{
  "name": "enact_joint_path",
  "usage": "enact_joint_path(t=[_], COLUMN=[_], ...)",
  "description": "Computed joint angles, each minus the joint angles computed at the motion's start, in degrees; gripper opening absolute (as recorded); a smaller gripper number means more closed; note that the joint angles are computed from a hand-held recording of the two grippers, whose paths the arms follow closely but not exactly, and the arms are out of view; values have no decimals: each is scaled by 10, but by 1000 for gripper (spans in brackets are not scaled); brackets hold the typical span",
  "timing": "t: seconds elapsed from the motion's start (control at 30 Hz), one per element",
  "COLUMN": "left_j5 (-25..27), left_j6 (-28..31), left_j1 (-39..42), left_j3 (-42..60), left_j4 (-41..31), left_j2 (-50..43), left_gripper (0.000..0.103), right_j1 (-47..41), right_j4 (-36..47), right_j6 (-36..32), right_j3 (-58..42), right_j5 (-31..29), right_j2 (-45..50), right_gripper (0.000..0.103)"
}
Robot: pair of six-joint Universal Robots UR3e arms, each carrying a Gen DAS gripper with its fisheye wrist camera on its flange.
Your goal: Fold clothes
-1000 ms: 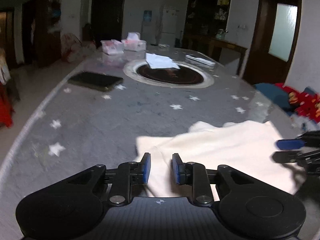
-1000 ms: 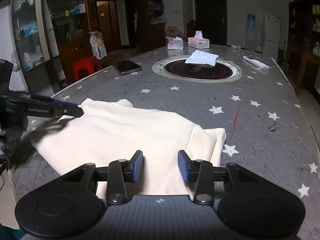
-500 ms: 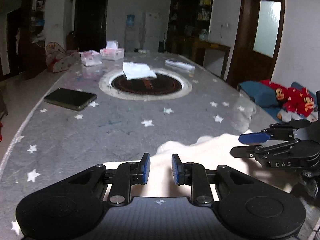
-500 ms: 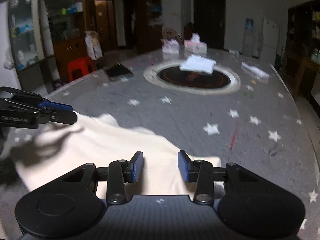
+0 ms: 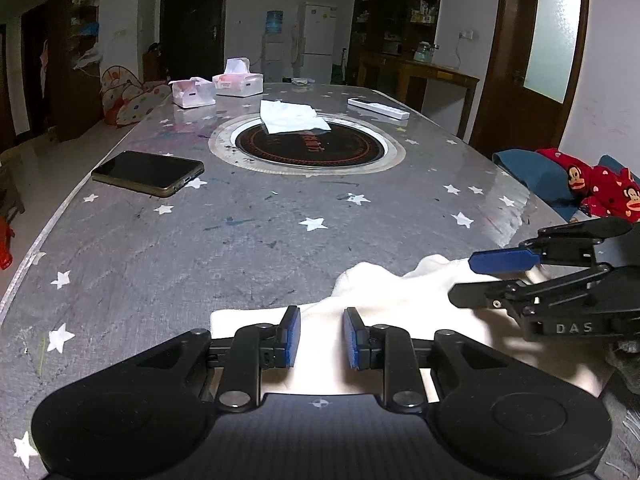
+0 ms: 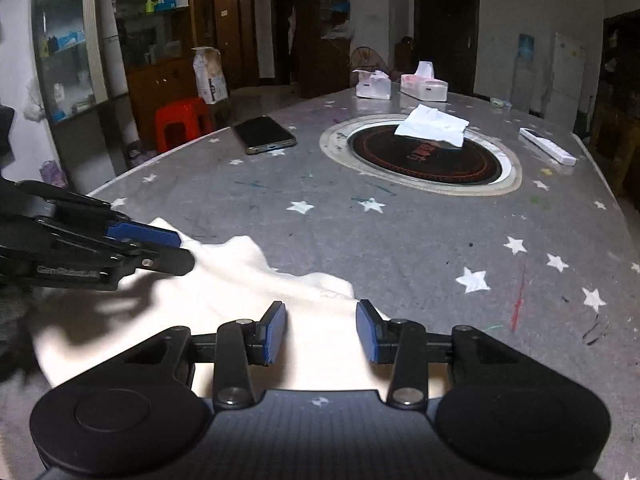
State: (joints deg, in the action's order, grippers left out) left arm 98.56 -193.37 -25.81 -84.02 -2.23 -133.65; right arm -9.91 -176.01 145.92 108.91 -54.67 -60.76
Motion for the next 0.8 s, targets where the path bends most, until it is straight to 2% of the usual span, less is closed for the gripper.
enact_joint_path(t=[0.1, 0.2, 0.3, 0.53, 0.6, 0.73, 0.8], left_j5=[6, 7, 7, 25, 31, 41, 49], left_j6=[-2, -3, -6, -26, -35, -48, -52], left_j1=[-3, -11, -22, -49, -54, -63, -68], left_j3=[-7, -25, -48, -92, -102, -121, -124], left_j4=[1, 19, 38, 55, 56, 62, 60], left_j2=[8, 21, 36, 60, 66, 77, 79], left_gripper=[30, 34, 39, 47, 55, 60, 68], right_j1=[-5, -12, -15, -18, -23, -33, -37], right_j4=[1, -6, -13, -44, -54, -64, -68], right_j6=[0, -5, -5, -7, -9, -24, -27], right_j3=[14, 42, 64, 128, 154, 200, 218], right_j5=[6, 9, 9, 19, 26, 33, 30], right_j2=[-17, -43, -60, -102, -118, -145, -154], right_gripper=[40, 47, 48, 62, 64, 70, 71])
